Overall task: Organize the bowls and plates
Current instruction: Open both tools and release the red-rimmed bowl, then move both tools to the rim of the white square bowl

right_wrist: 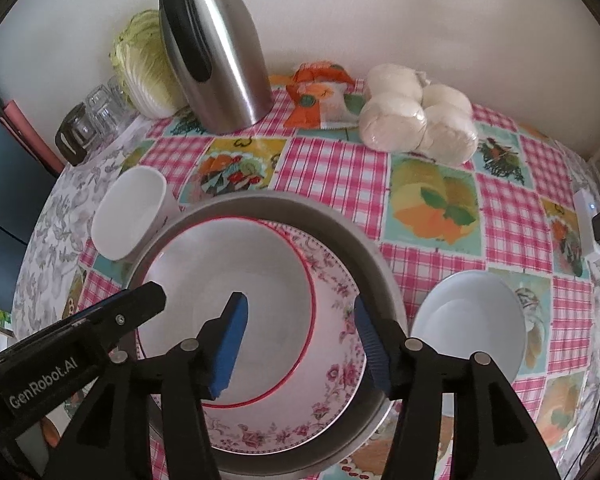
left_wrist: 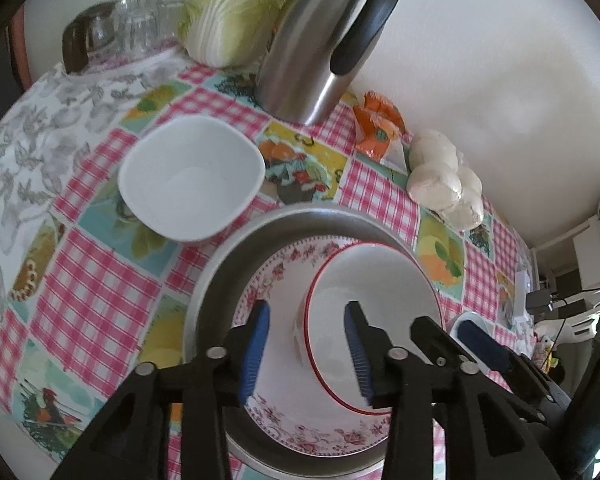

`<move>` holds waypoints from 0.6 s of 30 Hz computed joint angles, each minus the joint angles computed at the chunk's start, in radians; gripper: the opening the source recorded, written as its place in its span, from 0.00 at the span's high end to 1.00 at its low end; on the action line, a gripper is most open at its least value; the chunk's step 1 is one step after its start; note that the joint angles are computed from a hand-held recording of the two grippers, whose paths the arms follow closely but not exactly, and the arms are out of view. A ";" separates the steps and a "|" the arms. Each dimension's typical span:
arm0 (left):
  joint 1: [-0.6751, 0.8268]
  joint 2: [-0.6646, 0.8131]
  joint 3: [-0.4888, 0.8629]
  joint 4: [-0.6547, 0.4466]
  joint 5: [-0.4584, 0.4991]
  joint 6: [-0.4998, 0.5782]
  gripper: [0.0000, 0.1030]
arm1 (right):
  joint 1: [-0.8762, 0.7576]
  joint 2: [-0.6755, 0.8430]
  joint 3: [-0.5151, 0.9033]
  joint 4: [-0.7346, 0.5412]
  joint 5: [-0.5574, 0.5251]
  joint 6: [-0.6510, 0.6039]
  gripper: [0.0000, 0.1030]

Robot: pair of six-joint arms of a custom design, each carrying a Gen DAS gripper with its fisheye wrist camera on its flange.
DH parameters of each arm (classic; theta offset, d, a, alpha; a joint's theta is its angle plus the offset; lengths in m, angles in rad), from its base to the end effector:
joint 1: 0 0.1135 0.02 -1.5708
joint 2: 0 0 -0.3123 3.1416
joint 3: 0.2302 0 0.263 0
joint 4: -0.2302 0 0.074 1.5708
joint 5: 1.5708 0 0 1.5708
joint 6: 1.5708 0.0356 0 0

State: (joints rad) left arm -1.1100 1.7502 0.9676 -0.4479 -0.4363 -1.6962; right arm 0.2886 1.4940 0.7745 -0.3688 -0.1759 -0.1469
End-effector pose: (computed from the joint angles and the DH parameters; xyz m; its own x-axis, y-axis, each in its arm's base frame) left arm 0.1625 -0.2934 0.1826 -0.6908 -0.6308 -0.3535 -0.5096 0.7715 -0.3810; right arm 0.2655 0.0853 0.2047 -0.7877 -0.3842 -0.4817 -0.4785 0.8739 0.0854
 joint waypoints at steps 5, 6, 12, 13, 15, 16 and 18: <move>-0.014 -0.018 0.035 -0.102 -0.040 -0.032 0.38 | -0.012 -0.044 0.004 -0.009 0.005 0.001 0.32; -0.013 -0.018 0.039 -0.110 -0.041 -0.031 0.37 | -0.015 -0.053 0.005 -0.013 0.001 0.000 0.31; -0.020 -0.019 0.066 -0.185 -0.055 -0.047 0.26 | -0.023 -0.072 0.004 -0.013 -0.003 -0.003 0.29; -0.021 -0.022 0.069 -0.195 -0.059 -0.051 0.26 | -0.024 -0.072 0.004 -0.012 -0.003 -0.002 0.27; -0.025 -0.027 0.073 -0.219 -0.069 -0.061 0.22 | -0.025 -0.073 0.000 -0.003 0.003 0.000 0.21; -0.025 -0.028 0.076 -0.231 -0.073 -0.066 0.21 | -0.027 -0.074 -0.001 -0.001 0.001 0.000 0.20; -0.024 -0.028 0.081 -0.254 -0.077 -0.074 0.18 | -0.030 -0.080 -0.001 -0.003 -0.003 0.001 0.20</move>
